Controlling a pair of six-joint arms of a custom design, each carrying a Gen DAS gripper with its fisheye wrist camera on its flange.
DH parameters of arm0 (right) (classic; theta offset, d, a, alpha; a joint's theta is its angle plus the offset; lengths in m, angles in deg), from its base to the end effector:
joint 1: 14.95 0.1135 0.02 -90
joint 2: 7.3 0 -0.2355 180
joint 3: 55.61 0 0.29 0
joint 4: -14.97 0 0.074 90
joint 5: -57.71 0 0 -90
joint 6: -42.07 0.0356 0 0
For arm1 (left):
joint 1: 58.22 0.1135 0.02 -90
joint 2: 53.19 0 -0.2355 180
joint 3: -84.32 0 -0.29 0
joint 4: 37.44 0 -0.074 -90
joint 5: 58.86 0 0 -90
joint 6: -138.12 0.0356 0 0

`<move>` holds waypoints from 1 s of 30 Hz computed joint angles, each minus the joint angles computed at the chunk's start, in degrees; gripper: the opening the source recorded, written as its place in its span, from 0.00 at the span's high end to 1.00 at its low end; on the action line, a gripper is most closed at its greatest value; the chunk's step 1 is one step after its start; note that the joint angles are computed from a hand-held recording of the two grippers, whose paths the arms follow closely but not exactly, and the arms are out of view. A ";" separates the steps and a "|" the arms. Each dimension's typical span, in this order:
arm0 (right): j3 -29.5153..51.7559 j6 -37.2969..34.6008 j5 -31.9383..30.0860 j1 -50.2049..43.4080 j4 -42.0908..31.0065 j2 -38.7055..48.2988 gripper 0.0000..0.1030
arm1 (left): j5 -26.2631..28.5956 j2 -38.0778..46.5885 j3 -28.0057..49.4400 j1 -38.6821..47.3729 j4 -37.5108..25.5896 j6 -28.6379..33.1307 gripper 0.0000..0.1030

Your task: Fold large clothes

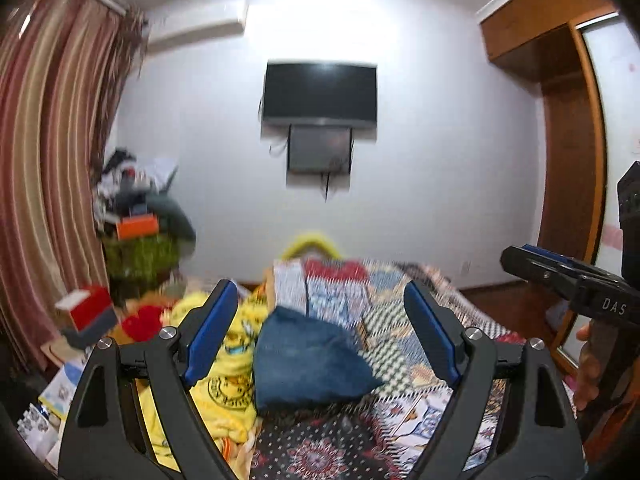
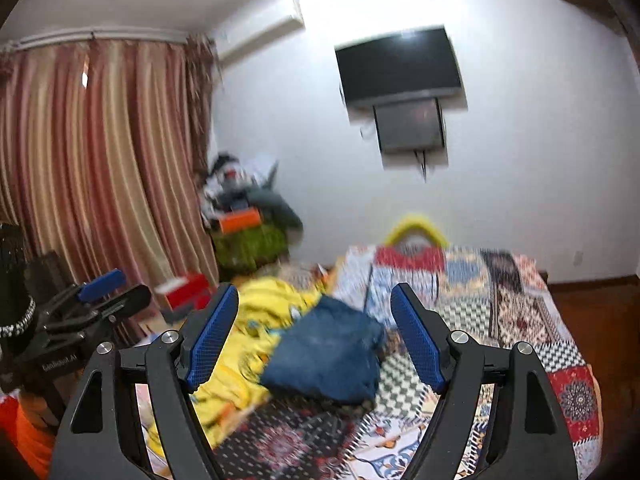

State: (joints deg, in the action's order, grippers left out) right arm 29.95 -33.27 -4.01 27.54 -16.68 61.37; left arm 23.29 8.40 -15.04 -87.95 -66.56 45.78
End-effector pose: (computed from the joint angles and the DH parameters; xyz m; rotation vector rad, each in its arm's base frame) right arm 0.2427 0.1995 0.3903 -0.0922 1.8023 0.2611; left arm 0.2539 -0.1394 0.3962 0.3167 1.7249 -0.2899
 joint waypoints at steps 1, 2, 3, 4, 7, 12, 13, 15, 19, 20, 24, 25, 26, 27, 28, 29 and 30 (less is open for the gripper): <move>-0.80 -0.31 1.51 1.41 0.82 -1.15 0.27 | -1.42 -1.85 -1.38 -1.16 0.81 0.32 0.18; -1.95 -0.80 3.90 3.38 2.07 -2.55 0.27 | -3.32 -3.84 -2.94 -2.64 1.72 0.65 0.17; -2.98 -1.25 6.06 4.98 3.27 -3.56 0.27 | -5.24 -5.58 -4.30 -4.09 2.40 0.82 0.17; -3.73 -1.58 7.63 6.05 4.25 -4.06 0.26 | -6.24 -6.58 -5.06 -4.80 2.66 0.80 0.17; -5.55 -2.26 11.74 8.79 5.81 -5.48 0.22 | -7.03 -9.34 -7.18 -6.47 2.69 -0.84 0.09; -6.41 -3.11 14.75 9.40 6.56 -4.90 0.17 | -10.98 -11.66 -9.46 -8.43 3.16 -1.31 0.01; -6.24 -3.69 15.76 9.71 6.78 -4.45 0.14 | -11.01 -11.83 -9.63 -8.49 2.96 -1.45 0.01; -6.38 -4.83 17.77 10.46 8.06 -3.97 0.03 | -10.45 -12.16 -10.03 -8.14 2.48 -1.91 0.01; -6.25 -5.74 19.20 11.03 9.28 -3.16 0.00 | -12.37 -13.86 -11.30 -9.29 1.90 -1.77 0.01; -5.49 -5.85 19.23 10.82 8.92 -2.48 0.00 | -12.29 -13.87 -11.36 -9.22 1.94 -1.72 0.01; -5.80 -5.68 19.80 11.28 8.76 -2.68 0.00 | -12.54 -13.61 -11.33 -9.57 2.15 -1.97 0.01; -5.41 -5.53 19.49 11.04 8.50 -2.46 0.00 | -12.35 -13.63 -11.39 -9.38 2.12 -1.93 0.01; -5.13 -5.35 19.37 11.03 8.08 -2.31 0.00 | -12.42 -13.56 -11.39 -9.39 2.11 -2.00 0.01; -6.17 -5.15 19.90 11.52 8.09 -3.07 0.00 | -12.36 -13.51 -11.40 -9.35 2.14 -2.06 0.01; -5.68 -5.09 19.85 11.35 7.61 -2.84 0.00 | -12.59 -13.57 -11.50 -9.56 2.17 -2.15 0.01; -5.68 -5.00 20.00 11.41 7.37 -2.93 0.00 | -12.62 -13.54 -11.55 -9.57 2.24 -2.24 0.01; -5.71 -4.86 20.12 11.49 7.08 -3.02 0.00 | -12.73 -13.53 -11.64 -9.65 2.30 -2.31 0.01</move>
